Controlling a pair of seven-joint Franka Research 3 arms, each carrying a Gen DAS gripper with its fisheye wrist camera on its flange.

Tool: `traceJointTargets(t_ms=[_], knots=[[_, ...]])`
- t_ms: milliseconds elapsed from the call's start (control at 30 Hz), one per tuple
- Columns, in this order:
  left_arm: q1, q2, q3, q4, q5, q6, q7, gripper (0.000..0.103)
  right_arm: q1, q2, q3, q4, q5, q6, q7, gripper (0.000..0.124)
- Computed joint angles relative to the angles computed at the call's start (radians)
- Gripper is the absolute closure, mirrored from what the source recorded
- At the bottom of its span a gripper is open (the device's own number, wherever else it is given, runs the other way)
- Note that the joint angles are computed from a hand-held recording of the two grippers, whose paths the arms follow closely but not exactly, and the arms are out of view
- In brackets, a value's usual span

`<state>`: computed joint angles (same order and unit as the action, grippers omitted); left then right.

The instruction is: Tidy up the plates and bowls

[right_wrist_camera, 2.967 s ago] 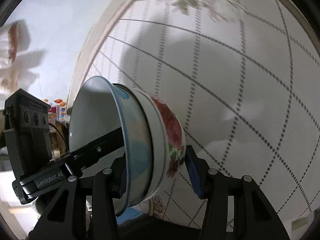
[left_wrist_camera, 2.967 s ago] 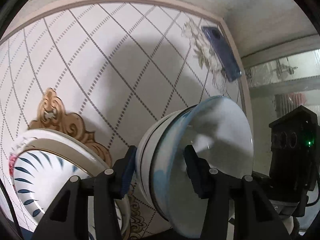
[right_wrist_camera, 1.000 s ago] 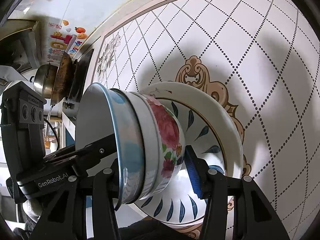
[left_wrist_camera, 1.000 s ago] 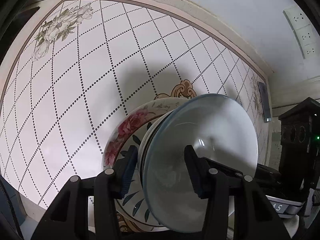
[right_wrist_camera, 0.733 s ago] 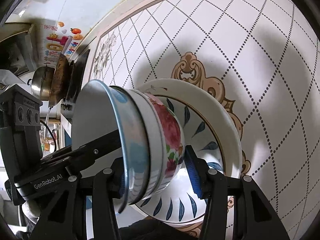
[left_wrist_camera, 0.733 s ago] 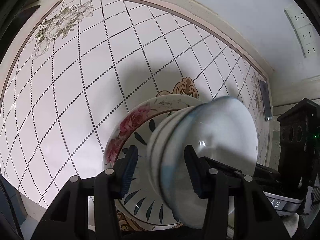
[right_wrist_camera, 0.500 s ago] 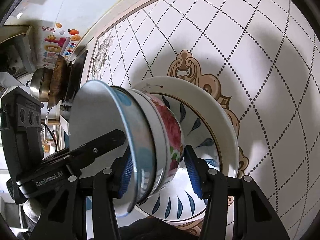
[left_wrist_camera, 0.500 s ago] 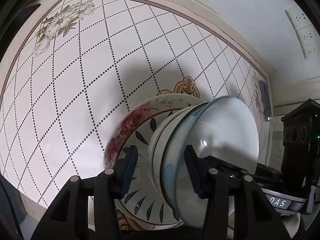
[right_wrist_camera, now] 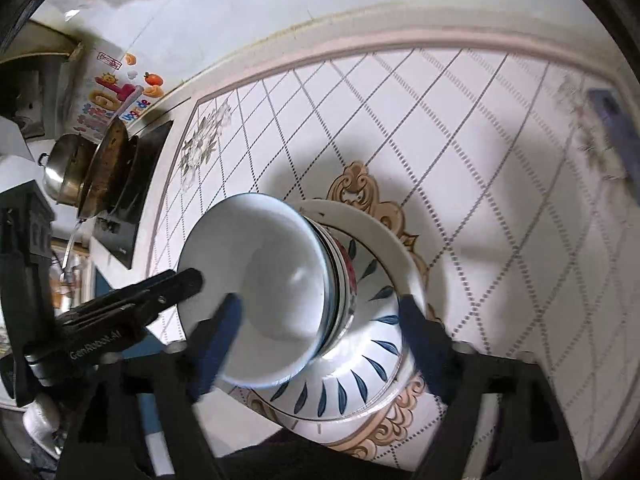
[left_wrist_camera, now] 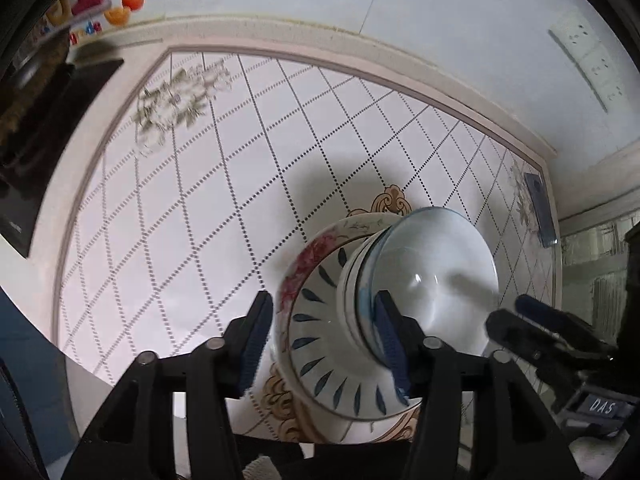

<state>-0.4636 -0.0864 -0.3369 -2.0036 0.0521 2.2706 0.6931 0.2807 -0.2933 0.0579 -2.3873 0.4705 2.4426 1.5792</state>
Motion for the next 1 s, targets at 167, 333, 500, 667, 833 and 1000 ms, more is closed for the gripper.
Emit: traceJointTargets(t_ms=[167,333,500,667,833,1000], knots=[[-0.003,-0.089,-0.01,-0.051,0.09,0.001,-0.002,0.014,-0.037,-0.143,0.078,-0.095,-0.151,0.071,0.19,0.025],[-0.005,-0.191,-0.013,-0.109,0.145,0.017,0.012,0.01,-0.068,-0.281,0.17,-0.161,-0.288,0.08,0.401,0.022],[-0.017,-0.282,-0.004,-0.162,0.13,0.034,0.058,0.004,-0.09,-0.399,0.261,-0.176,-0.421,0.015,0.587,0.021],[-0.031,-0.374,-0.024,-0.189,0.149,0.009,0.081,0.004,-0.056,-0.522,0.294,-0.183,-0.463,-0.067,0.704,0.021],[-0.047,-0.475,-0.042,-0.216,0.155,-0.005,0.071,0.004,-0.015,-0.654,0.322,-0.181,-0.477,-0.153,0.776,0.021],[-0.053,-0.581,-0.07,-0.239,0.174,-0.04,0.026,0.001,0.008,-0.781,0.353,-0.159,-0.495,-0.239,0.799,0.021]])
